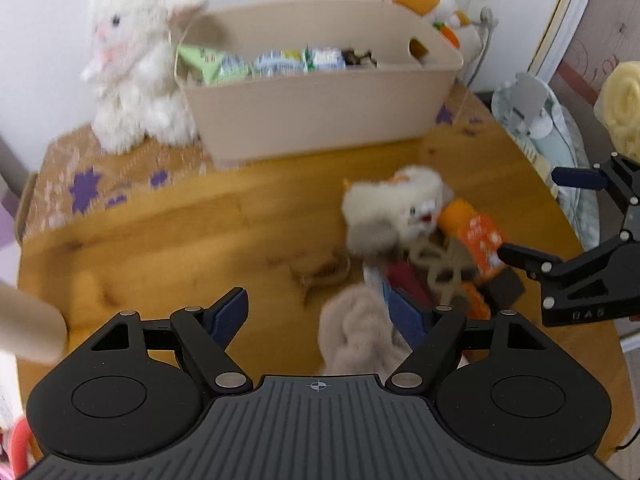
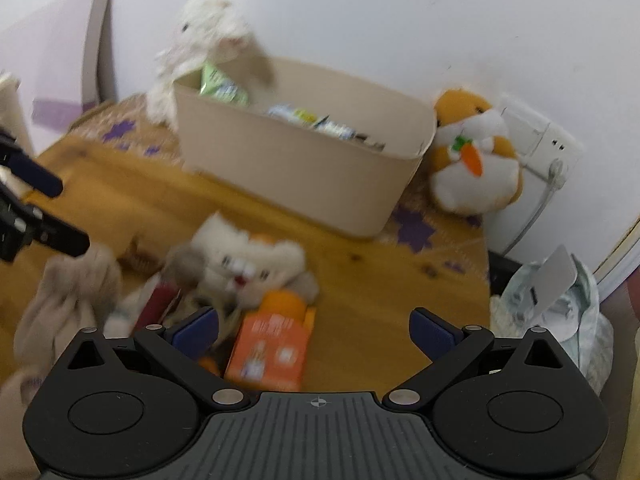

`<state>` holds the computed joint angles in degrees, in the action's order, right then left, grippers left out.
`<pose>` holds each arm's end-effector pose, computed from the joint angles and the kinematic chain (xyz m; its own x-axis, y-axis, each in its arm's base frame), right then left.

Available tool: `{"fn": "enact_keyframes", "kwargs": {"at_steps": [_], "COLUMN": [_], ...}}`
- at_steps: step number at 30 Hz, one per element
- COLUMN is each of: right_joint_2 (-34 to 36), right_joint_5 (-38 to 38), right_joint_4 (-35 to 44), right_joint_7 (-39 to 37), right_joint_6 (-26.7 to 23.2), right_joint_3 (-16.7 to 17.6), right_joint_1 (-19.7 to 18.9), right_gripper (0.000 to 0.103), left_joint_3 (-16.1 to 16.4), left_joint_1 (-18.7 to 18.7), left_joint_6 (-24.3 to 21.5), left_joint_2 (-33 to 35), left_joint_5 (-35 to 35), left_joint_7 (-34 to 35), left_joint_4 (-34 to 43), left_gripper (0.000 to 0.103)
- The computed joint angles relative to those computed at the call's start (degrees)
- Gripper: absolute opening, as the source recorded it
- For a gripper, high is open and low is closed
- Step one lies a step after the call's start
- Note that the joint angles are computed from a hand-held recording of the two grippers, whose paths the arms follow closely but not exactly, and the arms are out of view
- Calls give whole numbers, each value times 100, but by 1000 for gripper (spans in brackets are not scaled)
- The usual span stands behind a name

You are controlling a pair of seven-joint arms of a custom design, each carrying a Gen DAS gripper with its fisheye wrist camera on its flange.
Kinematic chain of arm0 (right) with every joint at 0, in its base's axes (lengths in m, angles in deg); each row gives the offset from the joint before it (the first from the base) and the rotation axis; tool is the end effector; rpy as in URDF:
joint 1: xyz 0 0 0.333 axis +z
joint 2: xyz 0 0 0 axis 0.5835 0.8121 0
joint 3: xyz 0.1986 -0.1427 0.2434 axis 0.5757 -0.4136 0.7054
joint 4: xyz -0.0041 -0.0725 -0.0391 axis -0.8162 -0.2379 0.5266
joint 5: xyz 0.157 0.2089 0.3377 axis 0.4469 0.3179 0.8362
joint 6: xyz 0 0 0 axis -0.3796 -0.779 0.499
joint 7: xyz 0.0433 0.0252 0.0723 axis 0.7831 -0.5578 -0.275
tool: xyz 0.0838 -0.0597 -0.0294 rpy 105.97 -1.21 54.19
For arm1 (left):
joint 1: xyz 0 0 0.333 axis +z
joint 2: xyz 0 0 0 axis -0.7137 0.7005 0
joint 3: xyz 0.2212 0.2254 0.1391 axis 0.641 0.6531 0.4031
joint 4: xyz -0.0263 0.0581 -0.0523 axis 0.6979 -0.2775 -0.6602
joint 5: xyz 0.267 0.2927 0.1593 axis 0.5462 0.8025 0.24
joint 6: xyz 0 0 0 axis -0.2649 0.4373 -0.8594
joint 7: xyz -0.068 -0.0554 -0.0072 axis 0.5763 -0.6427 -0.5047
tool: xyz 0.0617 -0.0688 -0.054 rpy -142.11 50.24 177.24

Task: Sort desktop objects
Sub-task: 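Move both tools back toward the remaining objects on the table, then grasp the beige fuzzy cloth with left tool while right tool grasps black box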

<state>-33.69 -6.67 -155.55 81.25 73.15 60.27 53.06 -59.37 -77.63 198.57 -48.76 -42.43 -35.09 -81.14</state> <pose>0.6044 0.3051 0.4611 0.8638 -0.4596 0.2066 -0.2328 -0.7276 -0.6452 0.5270 -0.4831 0.4815 0.1177 -0.9929 0.0171 -0.8697 -0.1114 -0.4809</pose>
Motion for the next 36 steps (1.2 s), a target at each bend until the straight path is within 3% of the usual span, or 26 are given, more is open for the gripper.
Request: {"fn": "enact_keyframes", "kwargs": {"at_steps": [13, 22, 27, 30, 32, 36], "right_joint_2": [-216, -53, 35, 71, 81, 74], "right_joint_5": [-760, -1234, -1384, -1345, -1282, -1195], "right_joint_4": [-670, -598, -484, -408, -377, -336], "right_joint_7": [-51, 479, 878, 1011, 998, 889], "right_joint_6": [127, 101, -99, -253, -328, -455], "right_joint_3": [-191, -210, -215, -194, -170, -159], "right_joint_1": [76, 126, 113, 73, 38, -1], "right_gripper": [103, 93, 84, 71, 58, 47], "left_joint_3": [-90, -66, -61, -77, -83, -84], "left_joint_1": [-9, -15, -1, 32, 39, 60], "left_joint_6": [233, 311, 426, 582, 619, 733], "left_joint_2": [-31, 37, 20, -17, -31, -104], "left_joint_5": [-444, -582, -611, -651, -680, -719], "left_joint_7": [-308, -524, -614, -584, -565, -608], "left_joint_4": [-353, -365, -436, -522, -544, -663], "left_gripper": [79, 77, 57, 44, 41, 33]}}
